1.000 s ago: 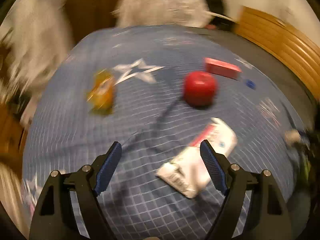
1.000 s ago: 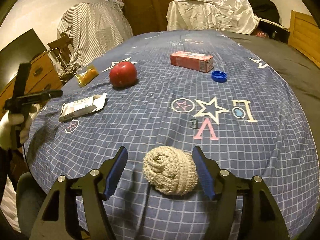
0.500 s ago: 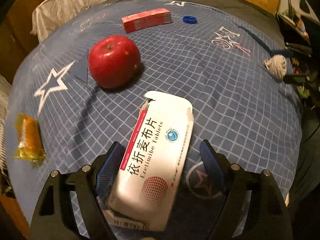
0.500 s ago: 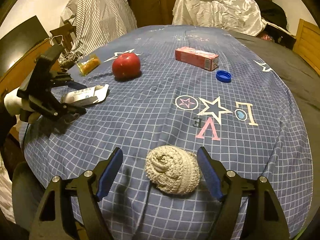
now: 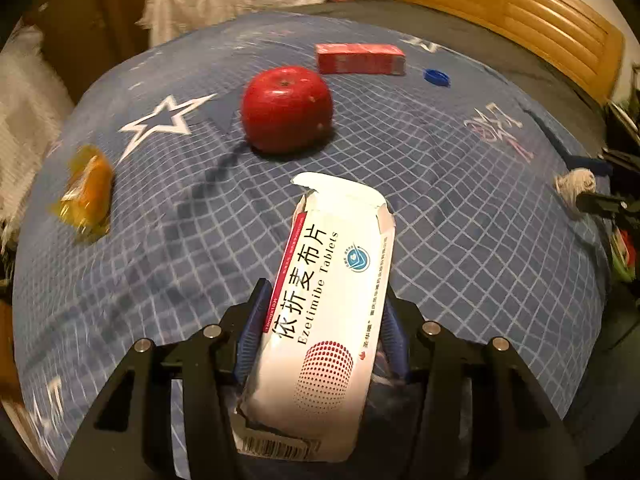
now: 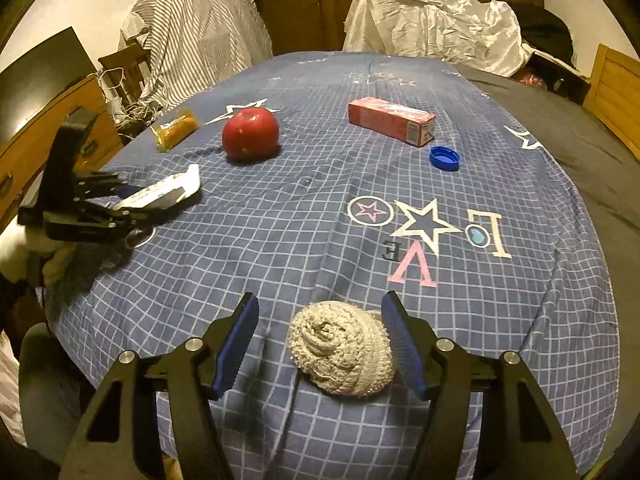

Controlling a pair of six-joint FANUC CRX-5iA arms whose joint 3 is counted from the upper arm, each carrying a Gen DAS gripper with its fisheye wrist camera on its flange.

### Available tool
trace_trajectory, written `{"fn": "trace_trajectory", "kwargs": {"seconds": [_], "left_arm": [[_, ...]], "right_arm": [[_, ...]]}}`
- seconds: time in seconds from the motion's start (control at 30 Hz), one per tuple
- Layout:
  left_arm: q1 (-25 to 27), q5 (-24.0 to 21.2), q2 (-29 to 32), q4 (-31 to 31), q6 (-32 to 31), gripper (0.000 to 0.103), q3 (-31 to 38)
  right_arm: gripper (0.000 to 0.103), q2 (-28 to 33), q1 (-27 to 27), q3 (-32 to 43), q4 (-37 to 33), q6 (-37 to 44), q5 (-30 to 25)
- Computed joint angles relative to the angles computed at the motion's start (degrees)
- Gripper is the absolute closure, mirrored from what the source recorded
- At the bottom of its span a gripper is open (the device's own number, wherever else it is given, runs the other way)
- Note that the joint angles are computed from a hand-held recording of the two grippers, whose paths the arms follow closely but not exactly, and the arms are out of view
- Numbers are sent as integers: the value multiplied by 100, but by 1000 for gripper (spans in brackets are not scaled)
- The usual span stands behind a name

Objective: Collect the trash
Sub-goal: 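Grasp the white Ezetimibe tablet box with the left tool while the right tool grasps the beige knitted ball, then carry the tablet box in the left tool while the right tool carries the knitted ball to the bucket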

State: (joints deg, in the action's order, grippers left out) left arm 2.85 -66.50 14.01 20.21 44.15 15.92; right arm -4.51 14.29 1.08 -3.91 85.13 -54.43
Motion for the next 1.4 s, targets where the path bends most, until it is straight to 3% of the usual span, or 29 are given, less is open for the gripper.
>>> {"fn": "trace_trajectory", "kwargs": {"seconds": [0.07,0.27,0.37,0.5,0.63,0.73,0.87,1.1,1.27,1.4], "left_arm": [[-48,231,-215,-107,166,53,-229],[-81,380,-450,-93,568,53,-464],[-131,460,-523,-180,829,53,-533],[-115,721,-772,-74,1035,53,-817],[-74,1154,-1179,56,1477,53,-1174],[-114,1556,-1485,-6,1876,52,-1358],[-202,2134,-1889,-33,2168,51,-1618],[-319,3001,-2449,-91,2550,49,-2078],[-288,3416,-2726,-94,2706,49,-2330],[-284,3532,-2818,-201,2782,49,-2371]], "right_arm": [[38,-25,42,-62,171,-129,16],[38,110,44,-59,242,-176,-171],[53,54,140,-262,480,-322,-60],[59,-171,302,-537,733,-700,385],[59,-488,587,-864,1255,-1512,1258],[59,-667,859,-1123,1980,-2278,1850],[59,-898,1169,-1600,3540,-3731,2576],[59,-1289,1242,-2321,6087,-5945,3183],[59,-1465,1277,-2495,6744,-6579,3171],[59,-1554,1404,-2546,6753,-6643,3066]]}}
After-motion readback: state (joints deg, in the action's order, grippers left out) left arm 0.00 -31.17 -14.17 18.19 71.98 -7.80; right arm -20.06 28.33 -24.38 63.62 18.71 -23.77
